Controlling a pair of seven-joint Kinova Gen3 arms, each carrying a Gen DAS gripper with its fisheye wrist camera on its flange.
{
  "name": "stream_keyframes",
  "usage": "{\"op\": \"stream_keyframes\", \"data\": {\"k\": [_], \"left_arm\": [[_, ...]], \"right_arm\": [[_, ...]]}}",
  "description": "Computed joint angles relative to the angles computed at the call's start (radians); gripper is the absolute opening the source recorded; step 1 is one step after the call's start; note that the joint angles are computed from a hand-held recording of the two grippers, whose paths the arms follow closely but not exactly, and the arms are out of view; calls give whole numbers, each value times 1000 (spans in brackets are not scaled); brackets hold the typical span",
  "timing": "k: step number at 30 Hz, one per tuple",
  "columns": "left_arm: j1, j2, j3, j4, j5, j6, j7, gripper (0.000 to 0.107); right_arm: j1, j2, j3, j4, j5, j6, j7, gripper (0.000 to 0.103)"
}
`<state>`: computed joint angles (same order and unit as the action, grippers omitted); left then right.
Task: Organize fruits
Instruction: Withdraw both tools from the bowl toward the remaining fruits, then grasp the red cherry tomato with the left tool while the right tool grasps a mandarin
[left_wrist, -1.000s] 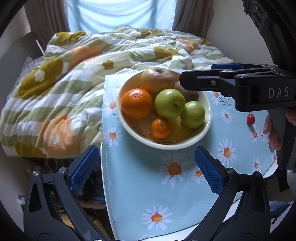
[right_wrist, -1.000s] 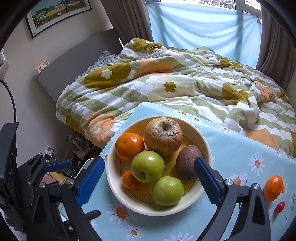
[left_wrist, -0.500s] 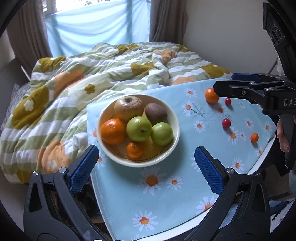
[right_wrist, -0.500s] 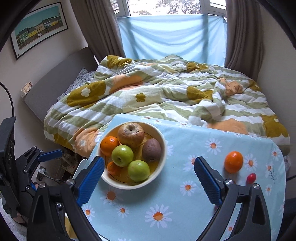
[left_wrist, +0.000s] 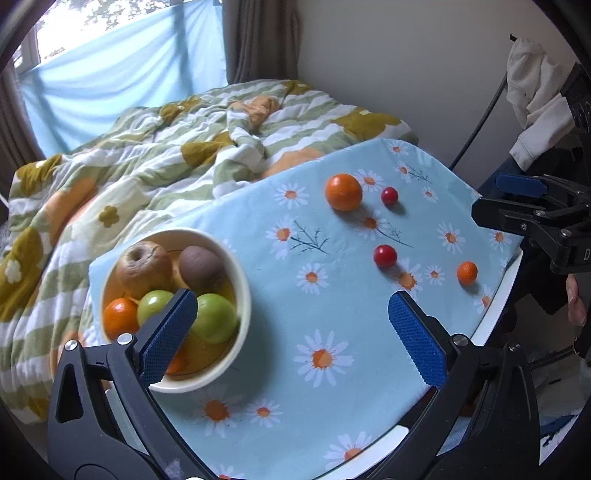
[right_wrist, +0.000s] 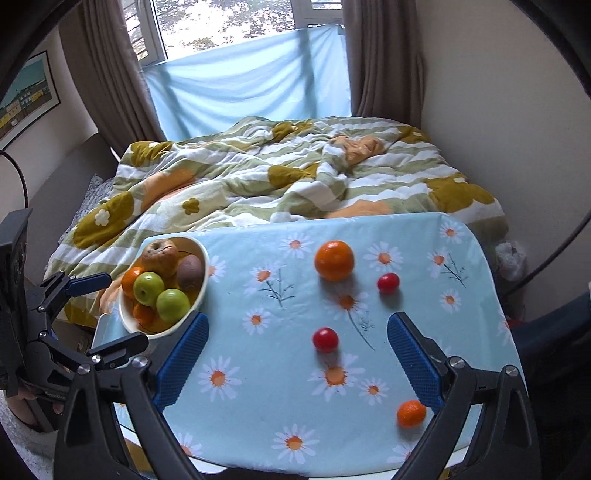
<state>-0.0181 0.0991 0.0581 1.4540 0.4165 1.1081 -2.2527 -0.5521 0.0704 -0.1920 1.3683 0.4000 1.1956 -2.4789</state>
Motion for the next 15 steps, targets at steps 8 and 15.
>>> {"op": "stream_keyframes", "data": {"k": [8, 15], "left_arm": [[106, 78, 65, -5, -45, -73, 52, 103], [156, 159, 103, 6, -55, -157, 15, 103]], "right_arm": [[63, -93, -5, 178, -17, -6, -88, 97], [123, -135, -16, 334, -91, -103, -124, 97]]}}
